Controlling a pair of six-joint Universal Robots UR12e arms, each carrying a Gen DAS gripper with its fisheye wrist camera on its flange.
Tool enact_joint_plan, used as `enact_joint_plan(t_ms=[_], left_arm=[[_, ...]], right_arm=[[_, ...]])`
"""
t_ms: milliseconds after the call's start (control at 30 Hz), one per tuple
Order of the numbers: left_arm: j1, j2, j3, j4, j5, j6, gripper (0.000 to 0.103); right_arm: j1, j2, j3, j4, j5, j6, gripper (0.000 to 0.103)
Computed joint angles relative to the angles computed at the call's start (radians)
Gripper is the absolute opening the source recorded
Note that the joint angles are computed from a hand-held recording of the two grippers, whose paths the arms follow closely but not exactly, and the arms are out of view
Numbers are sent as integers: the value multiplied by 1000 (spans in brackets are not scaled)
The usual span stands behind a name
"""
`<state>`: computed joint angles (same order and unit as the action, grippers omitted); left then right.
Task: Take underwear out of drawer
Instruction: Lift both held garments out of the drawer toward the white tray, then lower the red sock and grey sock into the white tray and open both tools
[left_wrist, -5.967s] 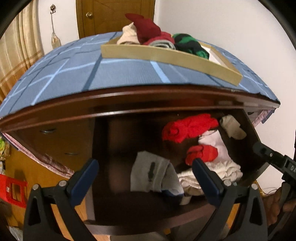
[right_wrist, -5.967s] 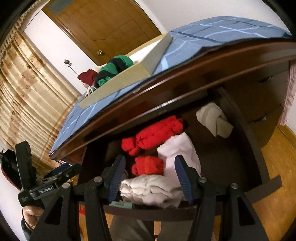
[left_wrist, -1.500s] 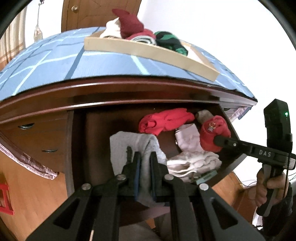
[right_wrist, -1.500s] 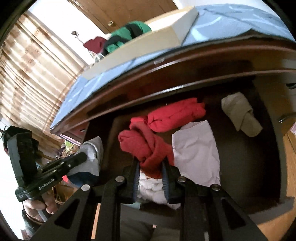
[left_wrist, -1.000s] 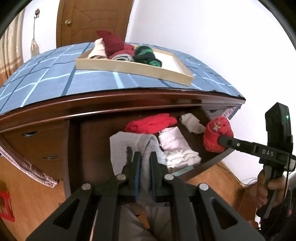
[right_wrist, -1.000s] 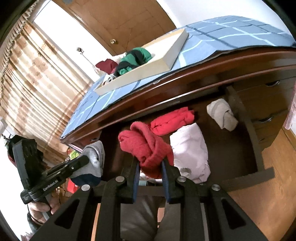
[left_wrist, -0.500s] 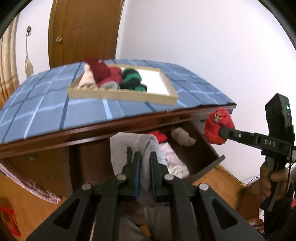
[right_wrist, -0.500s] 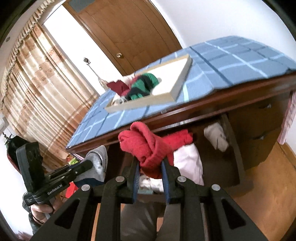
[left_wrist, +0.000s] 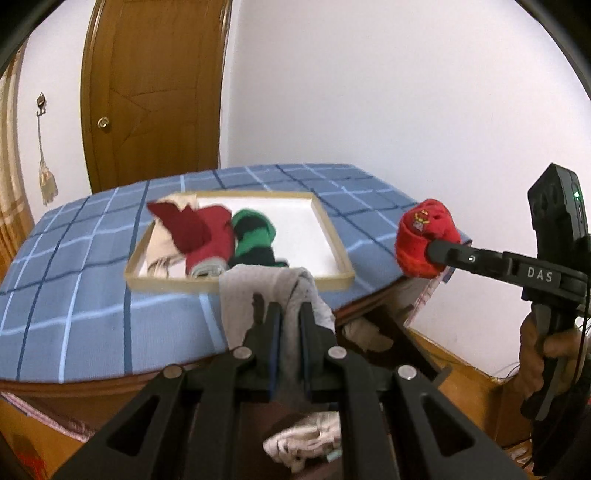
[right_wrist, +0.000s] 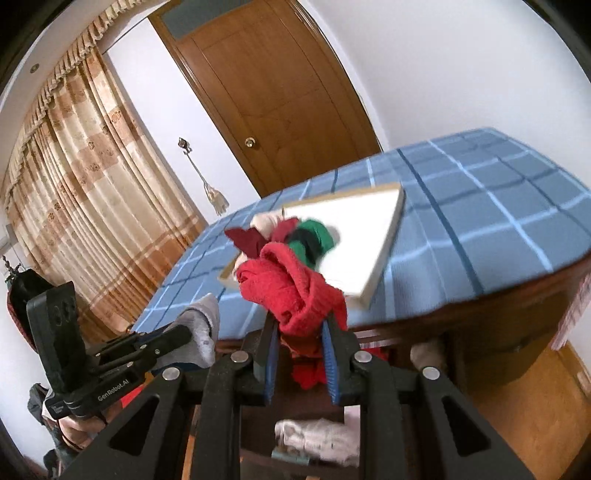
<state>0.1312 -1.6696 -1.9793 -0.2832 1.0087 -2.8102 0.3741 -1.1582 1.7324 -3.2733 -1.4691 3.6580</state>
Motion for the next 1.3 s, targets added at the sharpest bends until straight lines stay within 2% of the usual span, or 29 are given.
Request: enact_joint_plan(t_ms=[367, 600, 800, 1100, 1300], left_arm=[[-41, -77, 110, 65, 36, -32, 8], [-67, -148, 208, 52, 87, -51, 8], [-97, -218, 296, 39, 137, -28, 8], [-117, -322, 436, -64, 163, -25, 8], [-127, -369, 496, -127, 191, -30, 8]], right_arm=[[-17, 47, -118, 46, -18, -16, 24], [-25, 97, -211, 123, -53, -28, 24], [-35, 147, -296, 194, -70, -10, 24], [-59, 229, -439, 337, -43, 18, 24], [-68, 275, -514, 433, -12, 23, 24]])
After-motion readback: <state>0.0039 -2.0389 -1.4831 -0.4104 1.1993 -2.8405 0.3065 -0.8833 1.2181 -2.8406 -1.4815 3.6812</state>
